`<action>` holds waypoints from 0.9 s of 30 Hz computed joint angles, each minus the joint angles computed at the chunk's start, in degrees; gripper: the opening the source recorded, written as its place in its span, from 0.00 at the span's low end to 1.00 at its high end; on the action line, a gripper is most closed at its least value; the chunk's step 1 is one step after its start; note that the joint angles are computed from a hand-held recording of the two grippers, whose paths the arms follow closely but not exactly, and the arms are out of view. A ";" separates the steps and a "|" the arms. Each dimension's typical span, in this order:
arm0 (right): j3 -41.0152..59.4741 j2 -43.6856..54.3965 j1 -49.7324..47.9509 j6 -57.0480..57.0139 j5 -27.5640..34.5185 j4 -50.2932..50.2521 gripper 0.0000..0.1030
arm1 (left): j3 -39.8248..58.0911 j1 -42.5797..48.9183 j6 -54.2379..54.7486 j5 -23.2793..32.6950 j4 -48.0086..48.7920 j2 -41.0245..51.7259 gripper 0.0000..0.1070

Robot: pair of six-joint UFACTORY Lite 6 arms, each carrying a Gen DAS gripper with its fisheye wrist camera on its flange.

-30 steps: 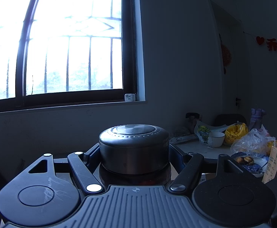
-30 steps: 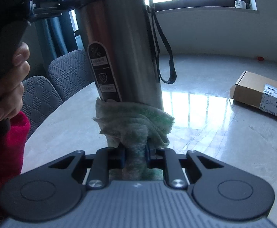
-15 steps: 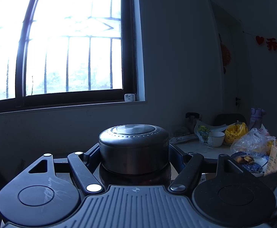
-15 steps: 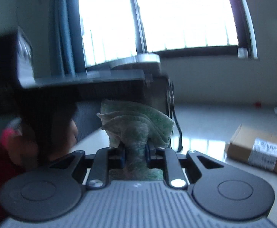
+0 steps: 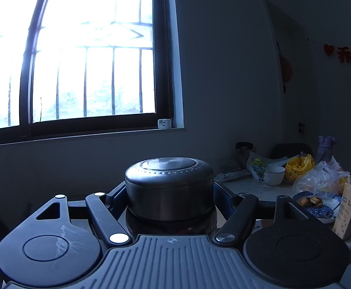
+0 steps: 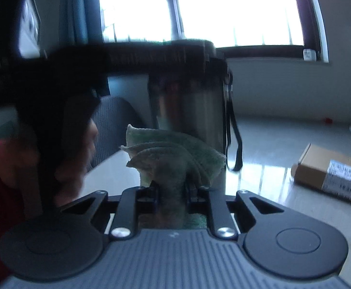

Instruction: Clean container

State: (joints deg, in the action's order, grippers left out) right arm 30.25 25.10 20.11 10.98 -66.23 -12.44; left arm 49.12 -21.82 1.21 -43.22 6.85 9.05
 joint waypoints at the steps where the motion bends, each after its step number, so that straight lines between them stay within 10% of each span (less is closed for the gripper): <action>1: 1.20 1.78 0.33 -0.26 0.75 0.39 0.18 | -0.03 0.02 0.01 -0.06 0.02 0.01 0.69; 12: 8.92 10.74 4.15 -1.24 7.17 5.25 0.18 | 0.20 0.45 -0.38 -0.24 0.80 0.32 0.70; 27: -1.86 -9.89 19.00 -11.26 4.96 31.80 0.18 | 0.20 0.62 0.02 0.09 1.53 0.07 0.70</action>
State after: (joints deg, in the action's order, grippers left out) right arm 28.38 15.21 39.11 -0.28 -61.27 19.36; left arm 49.32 -21.20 1.23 -43.13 8.38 9.12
